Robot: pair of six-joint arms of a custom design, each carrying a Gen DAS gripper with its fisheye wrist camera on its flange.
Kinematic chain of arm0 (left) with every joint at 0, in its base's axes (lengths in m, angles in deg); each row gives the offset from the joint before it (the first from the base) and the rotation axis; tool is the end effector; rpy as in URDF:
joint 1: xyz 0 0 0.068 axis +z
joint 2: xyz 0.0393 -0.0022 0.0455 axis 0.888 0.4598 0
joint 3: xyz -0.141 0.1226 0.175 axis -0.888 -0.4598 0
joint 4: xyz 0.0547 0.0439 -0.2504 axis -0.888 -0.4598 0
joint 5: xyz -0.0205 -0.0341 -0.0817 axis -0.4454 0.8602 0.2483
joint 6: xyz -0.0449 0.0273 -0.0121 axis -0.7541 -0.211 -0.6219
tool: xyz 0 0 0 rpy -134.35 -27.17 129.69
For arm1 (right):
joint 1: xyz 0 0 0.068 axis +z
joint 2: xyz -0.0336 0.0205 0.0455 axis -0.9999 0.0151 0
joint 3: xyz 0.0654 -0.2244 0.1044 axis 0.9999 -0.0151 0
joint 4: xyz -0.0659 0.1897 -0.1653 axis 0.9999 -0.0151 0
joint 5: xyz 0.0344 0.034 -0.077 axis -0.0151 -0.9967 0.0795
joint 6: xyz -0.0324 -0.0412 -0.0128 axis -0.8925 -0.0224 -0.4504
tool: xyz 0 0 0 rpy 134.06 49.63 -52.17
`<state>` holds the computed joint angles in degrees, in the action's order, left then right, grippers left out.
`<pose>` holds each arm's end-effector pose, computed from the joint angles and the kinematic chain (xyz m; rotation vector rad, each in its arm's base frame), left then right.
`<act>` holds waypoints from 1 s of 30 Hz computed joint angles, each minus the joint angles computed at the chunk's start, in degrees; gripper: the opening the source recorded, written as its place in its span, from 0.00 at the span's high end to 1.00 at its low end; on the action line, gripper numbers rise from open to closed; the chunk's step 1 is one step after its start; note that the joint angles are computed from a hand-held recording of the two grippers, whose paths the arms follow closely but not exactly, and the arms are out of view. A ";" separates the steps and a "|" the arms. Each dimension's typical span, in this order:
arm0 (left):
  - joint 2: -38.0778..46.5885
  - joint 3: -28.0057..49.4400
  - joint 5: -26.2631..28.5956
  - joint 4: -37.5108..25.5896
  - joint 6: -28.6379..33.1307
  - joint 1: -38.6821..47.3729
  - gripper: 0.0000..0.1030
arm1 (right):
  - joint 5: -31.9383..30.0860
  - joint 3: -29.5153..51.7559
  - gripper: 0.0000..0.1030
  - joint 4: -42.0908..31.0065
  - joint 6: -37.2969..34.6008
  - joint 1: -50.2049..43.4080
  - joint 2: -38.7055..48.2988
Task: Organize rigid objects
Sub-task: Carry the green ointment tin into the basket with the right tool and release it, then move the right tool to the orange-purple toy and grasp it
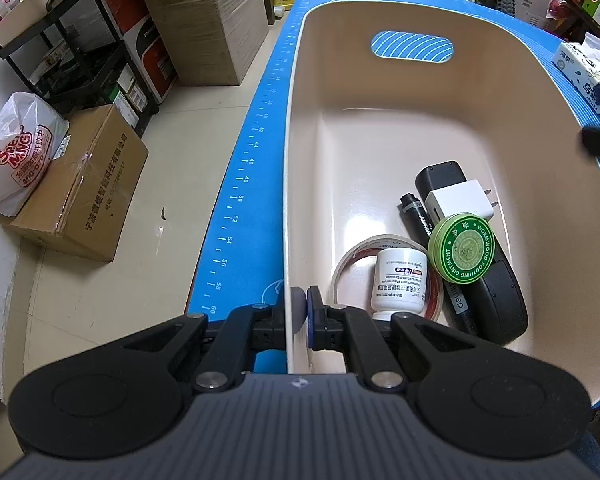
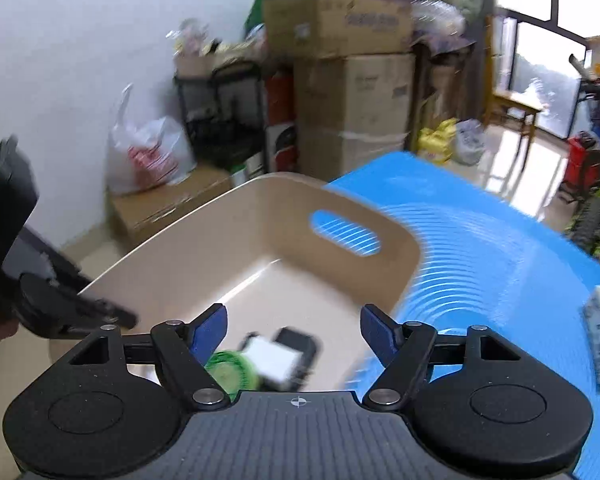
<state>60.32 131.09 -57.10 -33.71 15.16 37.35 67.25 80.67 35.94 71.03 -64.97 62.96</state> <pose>0.3275 -0.1499 0.1547 0.5168 2.6791 0.0339 0.2968 0.1304 0.1881 -0.2977 2.2716 0.2048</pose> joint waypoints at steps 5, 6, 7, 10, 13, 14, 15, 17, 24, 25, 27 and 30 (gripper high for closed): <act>-0.08 -0.34 -0.11 0.28 -0.19 -0.01 0.91 | -0.93 -4.28 0.21 2.40 1.75 -8.28 -2.72; -0.05 -0.29 -0.14 0.23 -0.21 -0.06 0.91 | -1.50 -4.85 0.21 3.03 2.38 -9.79 -2.23; -0.04 -0.29 -0.18 0.22 -0.23 -0.10 0.91 | -2.07 -5.39 0.20 3.53 2.83 -11.45 -1.51; -0.09 -0.32 -0.27 0.18 -0.13 -0.05 0.91 | -2.47 -7.62 0.20 6.30 2.37 -14.88 1.06; -0.17 -0.37 -0.25 0.06 -0.16 -0.07 0.91 | -1.92 -8.03 0.20 8.34 1.00 -16.87 5.60; -0.20 -0.40 -0.24 0.04 -0.15 -0.05 0.91 | -1.45 -7.94 0.20 9.20 0.38 -17.33 7.35; -0.15 -0.24 -0.28 -0.10 -0.19 -0.11 0.91 | -1.07 -7.91 0.20 10.37 -0.22 -17.63 8.92; -0.12 -0.17 -0.27 -0.14 -0.21 -0.12 0.91 | -1.00 -7.88 0.20 12.54 -1.42 -17.81 11.71; -0.14 -0.17 -0.41 -0.18 -0.17 -0.14 0.91 | 1.49 -4.75 0.20 13.67 -4.93 -16.73 18.98; -0.15 -0.19 -0.40 -0.17 -0.15 -0.13 0.91 | 1.49 -3.86 0.20 13.16 -5.04 -16.76 19.93; -0.10 -0.12 -0.40 -0.21 -0.20 -0.16 0.91 | 1.81 -2.51 0.20 11.90 -6.47 -16.75 21.36; -0.08 -0.09 -0.38 -0.21 -0.18 -0.16 0.91 | 2.75 -0.80 0.21 10.54 -8.76 -16.33 23.11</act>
<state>60.24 131.00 -57.48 -33.93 14.97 37.19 70.00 79.87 46.49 62.27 -81.29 86.07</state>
